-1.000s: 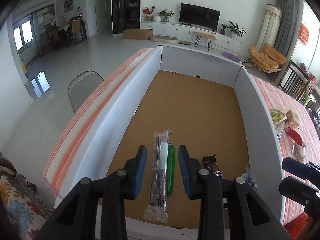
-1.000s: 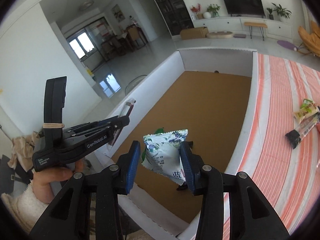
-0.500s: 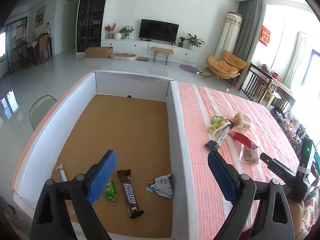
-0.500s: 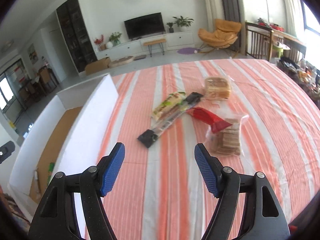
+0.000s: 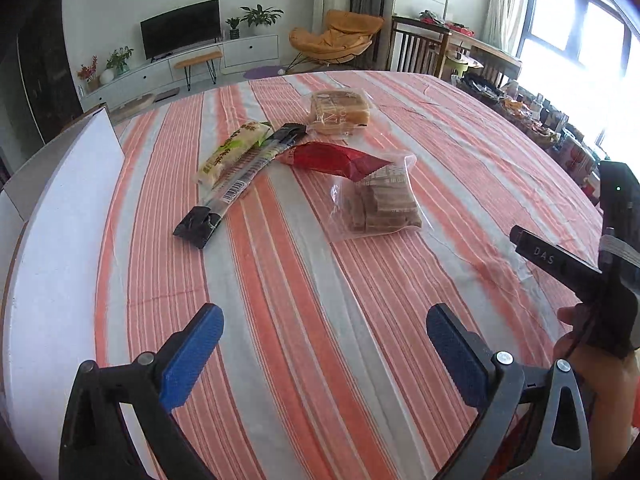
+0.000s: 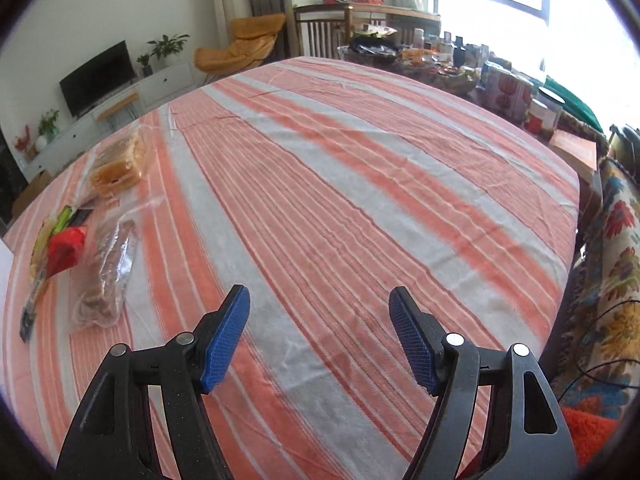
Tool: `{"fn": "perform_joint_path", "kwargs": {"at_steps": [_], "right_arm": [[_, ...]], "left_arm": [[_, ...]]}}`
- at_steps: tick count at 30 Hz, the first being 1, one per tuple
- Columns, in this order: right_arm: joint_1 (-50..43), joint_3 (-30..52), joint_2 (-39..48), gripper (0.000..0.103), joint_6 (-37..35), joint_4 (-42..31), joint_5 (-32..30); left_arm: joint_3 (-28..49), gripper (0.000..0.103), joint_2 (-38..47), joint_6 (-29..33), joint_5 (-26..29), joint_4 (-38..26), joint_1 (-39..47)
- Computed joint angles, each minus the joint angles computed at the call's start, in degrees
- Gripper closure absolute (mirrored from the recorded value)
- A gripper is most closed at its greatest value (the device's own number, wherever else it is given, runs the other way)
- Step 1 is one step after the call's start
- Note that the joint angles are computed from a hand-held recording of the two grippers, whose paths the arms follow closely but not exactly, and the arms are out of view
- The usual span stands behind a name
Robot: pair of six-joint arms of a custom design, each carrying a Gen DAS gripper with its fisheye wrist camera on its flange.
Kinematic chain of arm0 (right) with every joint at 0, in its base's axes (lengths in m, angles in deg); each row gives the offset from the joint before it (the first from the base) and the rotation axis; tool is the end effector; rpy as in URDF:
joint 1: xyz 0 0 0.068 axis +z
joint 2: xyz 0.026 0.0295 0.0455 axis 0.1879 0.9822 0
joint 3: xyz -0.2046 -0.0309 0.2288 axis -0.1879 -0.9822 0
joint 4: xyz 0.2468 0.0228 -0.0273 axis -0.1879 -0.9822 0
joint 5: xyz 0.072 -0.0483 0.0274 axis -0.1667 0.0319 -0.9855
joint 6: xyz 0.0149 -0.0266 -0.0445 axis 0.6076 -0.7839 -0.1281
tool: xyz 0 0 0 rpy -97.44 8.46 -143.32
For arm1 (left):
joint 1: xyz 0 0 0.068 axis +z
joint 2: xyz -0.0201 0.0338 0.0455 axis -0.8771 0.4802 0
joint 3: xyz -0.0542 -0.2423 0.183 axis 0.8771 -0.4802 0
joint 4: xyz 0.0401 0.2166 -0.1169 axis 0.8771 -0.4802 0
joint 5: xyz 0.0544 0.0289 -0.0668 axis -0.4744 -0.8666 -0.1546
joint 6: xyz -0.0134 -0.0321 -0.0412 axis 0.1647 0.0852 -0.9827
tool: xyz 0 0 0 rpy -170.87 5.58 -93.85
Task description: Organize snacks
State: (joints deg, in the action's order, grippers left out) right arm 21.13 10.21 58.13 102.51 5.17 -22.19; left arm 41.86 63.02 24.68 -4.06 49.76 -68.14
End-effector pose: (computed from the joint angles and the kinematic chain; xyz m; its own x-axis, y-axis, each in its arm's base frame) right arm 0.3131 0.0452 0.1195 -0.6818 0.3201 -0.6578 0.3812 0.9229 0.0541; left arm 0.2922 -0.0362 0.1377 -0.7882 0.0913 -0.6086 0.1364 0.9903 -0.0281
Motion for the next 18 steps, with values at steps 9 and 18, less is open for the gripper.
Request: {"fn": "perform_joint_path", "kwargs": {"at_steps": [9,18], "right_arm": [[-0.2,2.5,3.2,0.023,0.6,-3.0,2.2],[0.8,3.9,4.5,0.014,2.7,-3.8,3.6]], "left_arm": [[4.0,0.000,14.1,0.1,-1.2,8.8,2.0],[4.1,0.000,14.2,-0.1,-1.1,8.8,2.9]]}}
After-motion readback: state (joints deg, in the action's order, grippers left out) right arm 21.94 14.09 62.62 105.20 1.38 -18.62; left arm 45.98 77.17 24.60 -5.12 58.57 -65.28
